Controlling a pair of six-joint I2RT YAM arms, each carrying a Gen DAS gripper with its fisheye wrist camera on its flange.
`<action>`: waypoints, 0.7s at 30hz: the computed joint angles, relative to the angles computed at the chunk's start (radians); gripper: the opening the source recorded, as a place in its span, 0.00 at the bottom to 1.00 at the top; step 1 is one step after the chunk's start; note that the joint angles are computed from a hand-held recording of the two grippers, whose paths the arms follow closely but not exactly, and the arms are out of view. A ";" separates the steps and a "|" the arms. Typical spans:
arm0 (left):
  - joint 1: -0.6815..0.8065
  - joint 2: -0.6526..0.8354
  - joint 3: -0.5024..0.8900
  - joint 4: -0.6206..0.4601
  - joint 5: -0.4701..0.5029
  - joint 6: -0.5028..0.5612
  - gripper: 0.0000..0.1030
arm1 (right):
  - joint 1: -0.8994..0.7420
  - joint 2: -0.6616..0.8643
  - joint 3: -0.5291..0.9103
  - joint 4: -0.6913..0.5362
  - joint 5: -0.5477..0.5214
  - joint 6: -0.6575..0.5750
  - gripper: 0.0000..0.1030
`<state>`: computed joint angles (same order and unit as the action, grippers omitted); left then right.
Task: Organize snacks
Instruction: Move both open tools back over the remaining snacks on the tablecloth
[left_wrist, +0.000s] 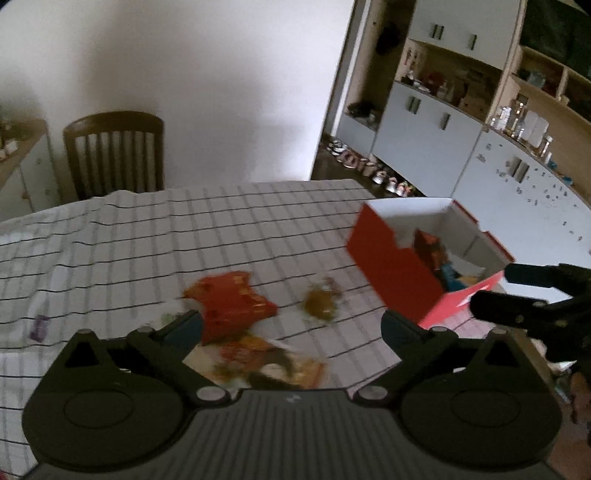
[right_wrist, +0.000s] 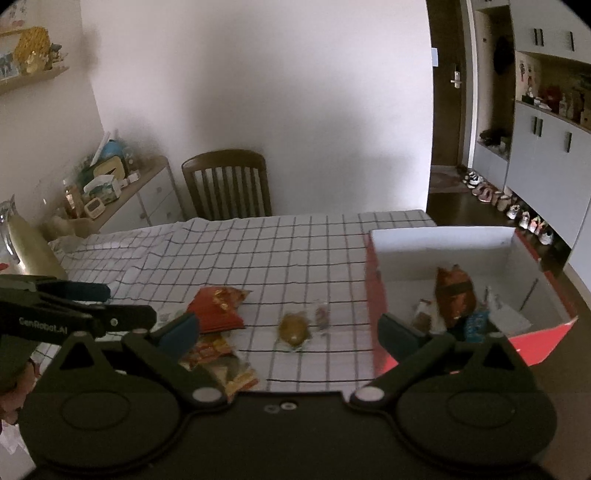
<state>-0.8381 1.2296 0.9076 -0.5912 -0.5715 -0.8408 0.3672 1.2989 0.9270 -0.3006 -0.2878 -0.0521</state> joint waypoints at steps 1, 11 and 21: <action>0.011 -0.036 -0.030 -0.002 -0.005 0.006 1.00 | 0.022 0.000 -0.005 0.009 0.022 0.016 1.00; 0.285 -0.363 -0.289 -0.011 0.121 0.126 1.00 | 0.211 0.112 0.042 0.055 0.195 0.151 1.00; 0.762 -0.580 -0.458 -0.012 0.387 0.439 1.00 | 0.350 0.299 0.170 0.078 0.277 0.145 1.00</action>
